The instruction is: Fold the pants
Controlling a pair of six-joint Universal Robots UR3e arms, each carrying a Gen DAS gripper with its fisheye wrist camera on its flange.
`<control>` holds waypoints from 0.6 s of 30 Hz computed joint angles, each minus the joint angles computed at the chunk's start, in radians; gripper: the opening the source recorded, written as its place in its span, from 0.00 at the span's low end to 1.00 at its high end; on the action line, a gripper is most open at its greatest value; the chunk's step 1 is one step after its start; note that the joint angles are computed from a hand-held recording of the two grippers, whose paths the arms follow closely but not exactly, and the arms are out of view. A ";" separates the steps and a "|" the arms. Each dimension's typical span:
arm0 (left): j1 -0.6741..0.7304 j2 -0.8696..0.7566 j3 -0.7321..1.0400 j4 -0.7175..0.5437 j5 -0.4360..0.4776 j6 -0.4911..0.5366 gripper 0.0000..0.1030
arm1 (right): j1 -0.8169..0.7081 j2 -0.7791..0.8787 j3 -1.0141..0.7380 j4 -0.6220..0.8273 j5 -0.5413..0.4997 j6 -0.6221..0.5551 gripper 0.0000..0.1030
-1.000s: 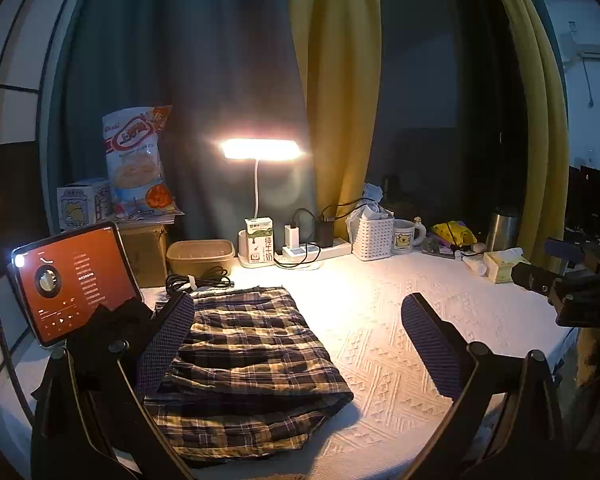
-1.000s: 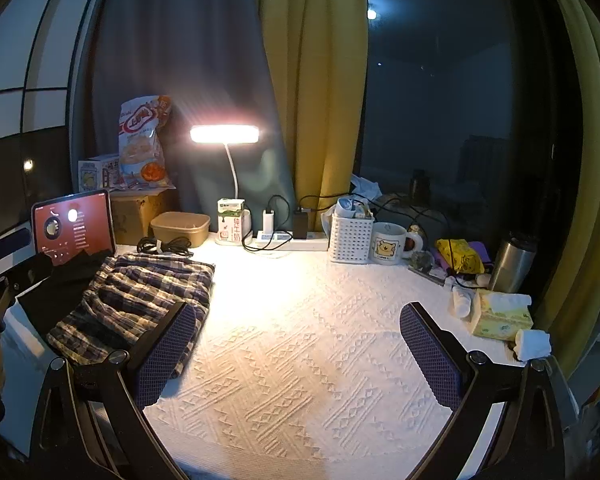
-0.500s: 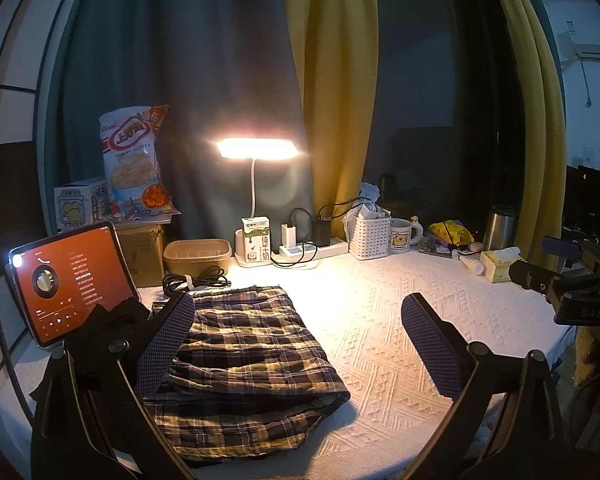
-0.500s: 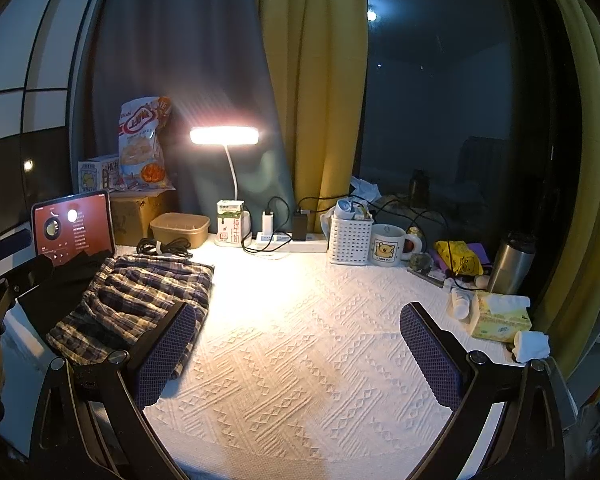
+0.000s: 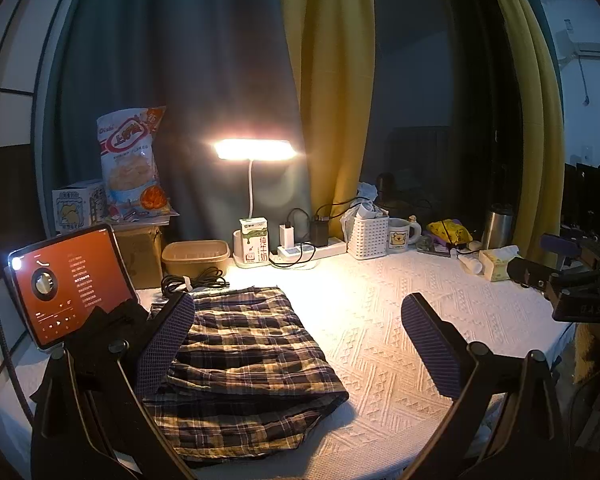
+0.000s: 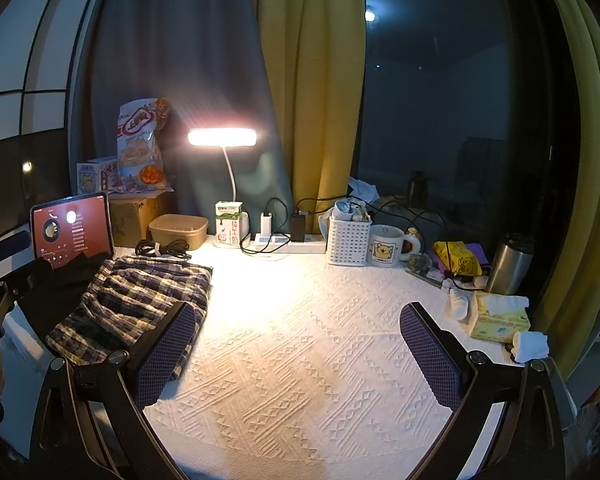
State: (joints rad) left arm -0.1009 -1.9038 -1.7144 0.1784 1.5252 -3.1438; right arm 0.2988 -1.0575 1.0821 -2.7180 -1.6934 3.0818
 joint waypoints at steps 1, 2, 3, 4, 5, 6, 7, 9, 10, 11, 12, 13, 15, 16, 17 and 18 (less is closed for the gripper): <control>0.002 0.001 0.000 -0.001 -0.003 0.001 0.99 | -0.001 0.000 0.000 0.000 0.001 -0.001 1.00; 0.001 0.000 0.000 -0.001 -0.002 0.001 0.99 | -0.001 0.000 0.001 -0.001 0.000 -0.002 1.00; 0.000 0.000 0.001 -0.001 0.000 0.001 0.99 | 0.000 0.000 0.001 -0.001 -0.001 0.000 1.00; -0.002 -0.001 0.002 0.000 0.002 0.000 0.99 | 0.001 0.001 0.000 -0.001 -0.001 0.000 1.00; -0.002 -0.001 0.002 -0.001 0.003 0.000 0.99 | 0.000 0.001 -0.001 0.001 -0.002 0.000 1.00; -0.002 -0.001 0.002 -0.001 0.003 0.000 0.99 | -0.001 0.001 -0.001 0.001 -0.001 0.000 1.00; 0.005 0.002 -0.002 0.002 -0.007 0.003 0.99 | 0.004 0.000 -0.001 0.002 -0.006 0.002 1.00; 0.006 0.003 -0.003 0.002 -0.009 0.005 0.99 | 0.003 0.000 0.000 0.001 -0.004 0.001 1.00; 0.005 0.003 -0.003 0.001 -0.007 0.005 0.99 | 0.003 0.000 0.000 0.001 -0.004 0.001 1.00; 0.002 0.003 -0.002 0.002 -0.004 0.004 0.99 | 0.002 0.000 0.000 0.001 -0.004 0.000 1.00; 0.008 0.007 -0.005 0.001 -0.012 0.007 0.99 | 0.002 -0.001 0.001 0.000 -0.003 0.000 1.00; 0.012 0.008 -0.005 0.000 -0.017 0.009 0.99 | 0.002 0.000 0.000 0.001 -0.005 0.000 1.00; 0.018 0.011 -0.006 -0.002 -0.026 0.015 0.99 | 0.001 0.000 0.000 0.001 -0.004 0.001 1.00; 0.023 0.012 -0.007 -0.002 -0.031 0.017 0.99 | 0.001 0.000 0.000 0.001 -0.003 0.000 1.00; 0.022 0.012 -0.007 -0.002 -0.031 0.017 0.99 | 0.001 -0.001 0.002 0.000 -0.005 0.000 1.00; 0.021 0.011 -0.007 -0.002 -0.029 0.017 0.99 | 0.000 -0.001 0.004 -0.002 -0.006 0.000 1.00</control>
